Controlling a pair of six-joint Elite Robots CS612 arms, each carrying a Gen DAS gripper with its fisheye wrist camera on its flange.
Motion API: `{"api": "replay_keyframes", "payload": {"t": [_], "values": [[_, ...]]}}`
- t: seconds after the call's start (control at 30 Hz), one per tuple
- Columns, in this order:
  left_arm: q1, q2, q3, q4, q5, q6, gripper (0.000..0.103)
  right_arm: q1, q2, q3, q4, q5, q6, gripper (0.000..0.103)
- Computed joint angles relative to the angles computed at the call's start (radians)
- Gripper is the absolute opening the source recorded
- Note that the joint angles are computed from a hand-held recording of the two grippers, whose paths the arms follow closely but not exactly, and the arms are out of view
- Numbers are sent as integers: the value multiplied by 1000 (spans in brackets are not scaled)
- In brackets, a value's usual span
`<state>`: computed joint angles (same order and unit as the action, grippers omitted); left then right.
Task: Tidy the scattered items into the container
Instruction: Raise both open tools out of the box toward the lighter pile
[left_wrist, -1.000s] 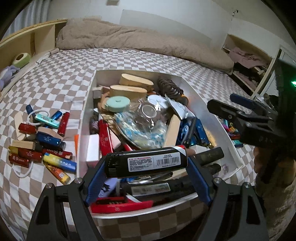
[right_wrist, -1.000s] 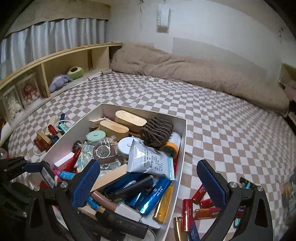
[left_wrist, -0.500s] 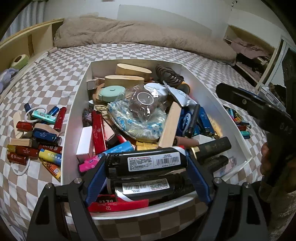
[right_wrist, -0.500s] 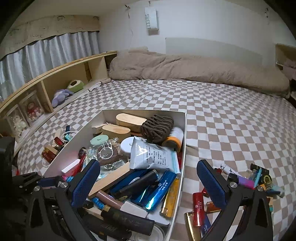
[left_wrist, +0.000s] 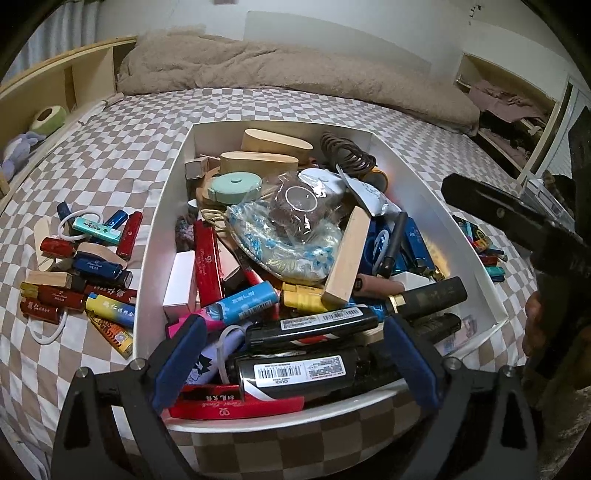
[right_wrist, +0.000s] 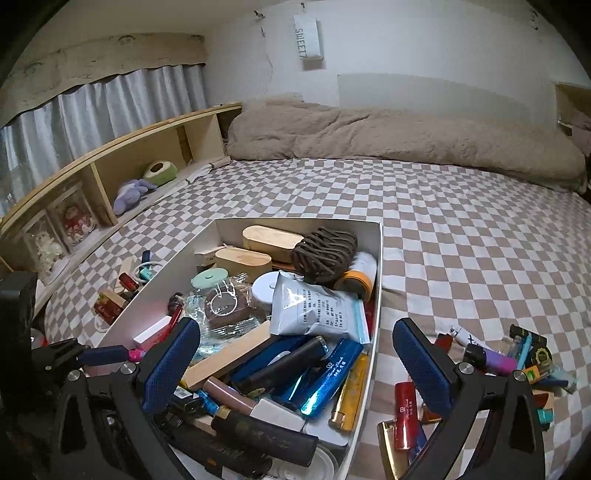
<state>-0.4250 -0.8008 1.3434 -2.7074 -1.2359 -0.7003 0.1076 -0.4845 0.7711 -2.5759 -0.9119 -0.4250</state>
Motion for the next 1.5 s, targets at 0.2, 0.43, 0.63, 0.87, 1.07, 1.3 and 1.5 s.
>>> {"api": "replay_keyframes", "payload": {"t": [0.2, 0.43, 0.63, 0.87, 1.07, 1.3, 1.5], "values": [[0, -8, 9, -18, 22, 4, 97, 1, 1, -1, 0, -3, -2, 103], [1, -15, 15, -33, 69, 16, 97, 2, 0, 1, -6, -16, -3, 103], [5, -20, 25, -50, 98, 23, 97, 4, -9, 27, -56, -64, 17, 103], [10, -25, 39, -67, 98, 20, 97, 9, -29, 72, -99, -144, 32, 103], [11, -28, 50, -88, 111, 34, 97, 11, -48, 117, -139, -184, 38, 103], [12, -36, 65, -116, 125, 49, 97, 11, -57, 140, -147, -206, 56, 103], [14, -43, 80, -134, 128, 54, 97, 12, -65, 157, -160, -216, 57, 103]]}}
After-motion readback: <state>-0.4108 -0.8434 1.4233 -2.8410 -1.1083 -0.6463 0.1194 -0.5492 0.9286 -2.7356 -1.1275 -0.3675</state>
